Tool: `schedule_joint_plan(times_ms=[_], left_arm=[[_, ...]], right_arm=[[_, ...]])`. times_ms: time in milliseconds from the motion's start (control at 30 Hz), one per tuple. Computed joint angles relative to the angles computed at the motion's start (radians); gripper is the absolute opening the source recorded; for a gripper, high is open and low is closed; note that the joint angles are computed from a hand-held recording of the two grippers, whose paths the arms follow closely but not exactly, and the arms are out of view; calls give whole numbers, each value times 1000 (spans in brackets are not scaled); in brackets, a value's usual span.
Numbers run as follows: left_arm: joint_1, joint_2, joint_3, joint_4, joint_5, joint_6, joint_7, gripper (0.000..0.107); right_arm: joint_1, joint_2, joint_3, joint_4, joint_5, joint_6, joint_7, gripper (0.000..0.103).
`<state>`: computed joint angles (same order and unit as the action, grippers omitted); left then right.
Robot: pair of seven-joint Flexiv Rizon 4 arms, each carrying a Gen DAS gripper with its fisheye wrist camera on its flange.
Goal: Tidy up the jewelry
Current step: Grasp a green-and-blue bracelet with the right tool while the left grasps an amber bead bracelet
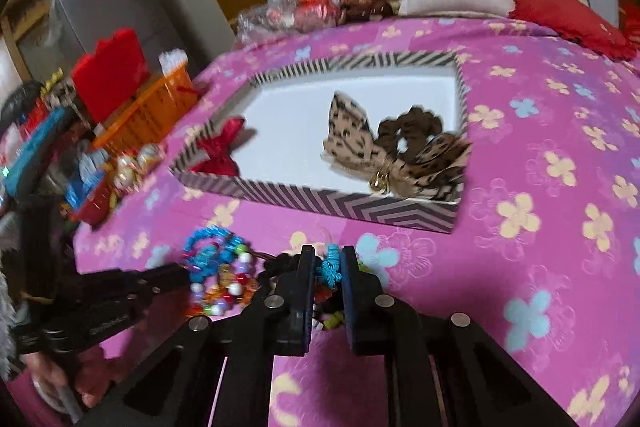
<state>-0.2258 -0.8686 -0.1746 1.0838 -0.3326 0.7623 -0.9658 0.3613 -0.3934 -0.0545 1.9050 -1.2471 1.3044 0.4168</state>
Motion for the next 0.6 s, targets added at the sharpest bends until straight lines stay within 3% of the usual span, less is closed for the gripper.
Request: schedule_joint_plan(times_ms=[100, 267, 600], left_arm=[[23, 30, -25, 37, -29, 2, 28, 8], [52, 93, -52, 102, -81, 11, 80, 8], [66, 189, -53, 181, -130, 36, 153, 8]], right_arm=[[-1, 50, -12, 28, -114, 8, 114, 12], [-40, 99, 39, 40, -228, -20, 210, 12], [-58, 142, 111, 34, -256, -74, 196, 12]])
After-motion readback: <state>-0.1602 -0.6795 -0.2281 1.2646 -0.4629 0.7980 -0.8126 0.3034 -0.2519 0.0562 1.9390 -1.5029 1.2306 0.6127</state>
